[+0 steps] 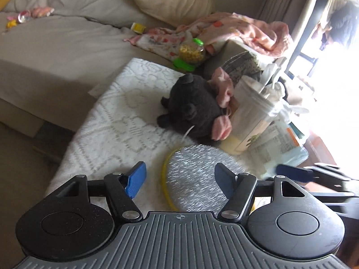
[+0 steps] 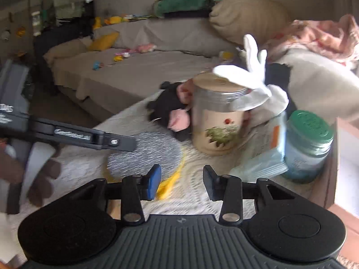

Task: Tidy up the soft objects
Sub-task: 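Grasp the glittery yellow-rimmed pad with the left gripper, then carry the glittery pad into the pink box and open the left gripper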

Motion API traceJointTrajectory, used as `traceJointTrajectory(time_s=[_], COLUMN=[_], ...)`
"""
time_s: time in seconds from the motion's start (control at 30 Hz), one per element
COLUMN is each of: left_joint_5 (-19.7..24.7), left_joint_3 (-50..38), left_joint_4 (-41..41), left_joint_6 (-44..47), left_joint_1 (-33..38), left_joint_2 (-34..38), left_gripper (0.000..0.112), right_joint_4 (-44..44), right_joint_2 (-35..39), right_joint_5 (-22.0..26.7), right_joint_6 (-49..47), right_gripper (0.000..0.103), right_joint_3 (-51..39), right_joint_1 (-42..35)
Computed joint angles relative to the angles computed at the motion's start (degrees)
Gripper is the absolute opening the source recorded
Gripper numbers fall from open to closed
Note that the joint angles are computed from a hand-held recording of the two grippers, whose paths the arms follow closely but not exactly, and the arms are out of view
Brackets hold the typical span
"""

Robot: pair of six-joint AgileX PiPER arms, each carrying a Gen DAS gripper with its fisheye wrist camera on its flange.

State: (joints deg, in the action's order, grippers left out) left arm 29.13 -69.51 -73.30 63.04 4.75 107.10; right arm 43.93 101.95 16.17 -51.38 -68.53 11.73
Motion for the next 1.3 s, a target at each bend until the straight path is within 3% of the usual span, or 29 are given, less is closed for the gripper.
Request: traceJointTrajectory(time_s=[0.1, 0.17, 0.23, 0.4, 0.5, 0.57, 0.63, 0.7, 0.73, 0.8, 0.87, 0.93, 1.0, 1.07, 1.2, 1.27, 1.3], left_joint_5=[4.3, 6.0, 8.1, 15.4, 18.0, 16.5, 12.2, 8.4, 6.7, 5.0, 4.5, 3.0, 1.6, 1.4, 1.3, 1.3, 1.6], left_joint_3=[-0.8, -1.0, 0.2, 0.8, -2.3, -3.5, -2.7, -1.8, -1.7, -1.0, 0.8, 3.0, 4.9, 6.1, 8.4, 9.4, 10.3], left_joint_4=[-0.9, 0.9, -2.8, -10.4, -7.5, -5.5, -5.6, -5.9, -4.4, -2.6, -5.1, -8.0, -10.4, -11.4, -11.3, -11.7, -12.4], left_joint_6=[-0.1, -2.9, 0.7, 7.9, 2.8, -0.6, -0.2, 0.2, -1.2, -1.8, 1.7, 5.6, 9.2, 10.5, 10.6, 10.8, 11.7], left_joint_1=[0.5, 0.6, 1.2, 2.5, 1.8, 0.4, -1.2, -2.0, -2.4, -2.3, -1.7, -1.4, -1.0, -0.6, 0.6, 1.2, 1.8], left_joint_2=[0.9, 0.2, -1.3, -2.3, 0.2, 1.6, 1.1, 0.1, -0.4, -1.4, -2.3, -3.8, -5.3, -6.2, -8.1, -9.2, -9.9], left_gripper=[0.073, 0.073, 0.073, 0.073, 0.071, 0.069, 0.057, 0.022, 0.019, 0.02, 0.019, 0.019, 0.018, 0.018, 0.018, 0.018, 0.018], right_joint_4=[-9.2, -5.7, -2.7, 3.4, 6.8, 8.9, 10.4, 11.9, 12.7, 18.0, 21.8, 24.4, 25.6, 23.3, 20.5, 17.8, 16.0], right_joint_2=[3.9, 4.3, 3.2, 2.7, 2.1, 2.2, 1.4, 0.9, 0.6, -1.3, -3.5, -5.5, -6.6, -6.6, -5.0, -4.2, -3.9], right_joint_5=[2.8, 3.9, 2.0, 3.5, 3.0, 2.5, 0.1, -0.5, 0.0, 0.9, 4.7, 10.1, 15.0, 16.7, 12.2, 11.3, 11.4], right_joint_6=[9.0, 5.7, 1.3, -5.9, -10.3, -13.2, -16.2, -18.8, -19.8, -25.6, -30.1, -33.1, -35.5, -34.4, -32.0, -28.0, -25.9], right_gripper=[0.04, 0.039, 0.039, 0.038, 0.038, 0.038, 0.038, 0.038, 0.038, 0.038, 0.044, 0.069, 0.075, 0.075, 0.075, 0.071, 0.063], right_joint_3=[-3.9, -3.2, -0.9, 0.2, 1.3, 1.8, 3.5, 4.3, 4.3, 6.2, 7.3, 8.4, 8.9, 8.6, 8.4, 7.9, 7.6], right_joint_1=[-0.3, -1.4, -1.6, -3.7, -3.8, -3.2, -2.2, -2.0, -2.3, -2.9, -3.9, -4.9, -4.8, -2.6, 2.7, 3.7, 3.8])
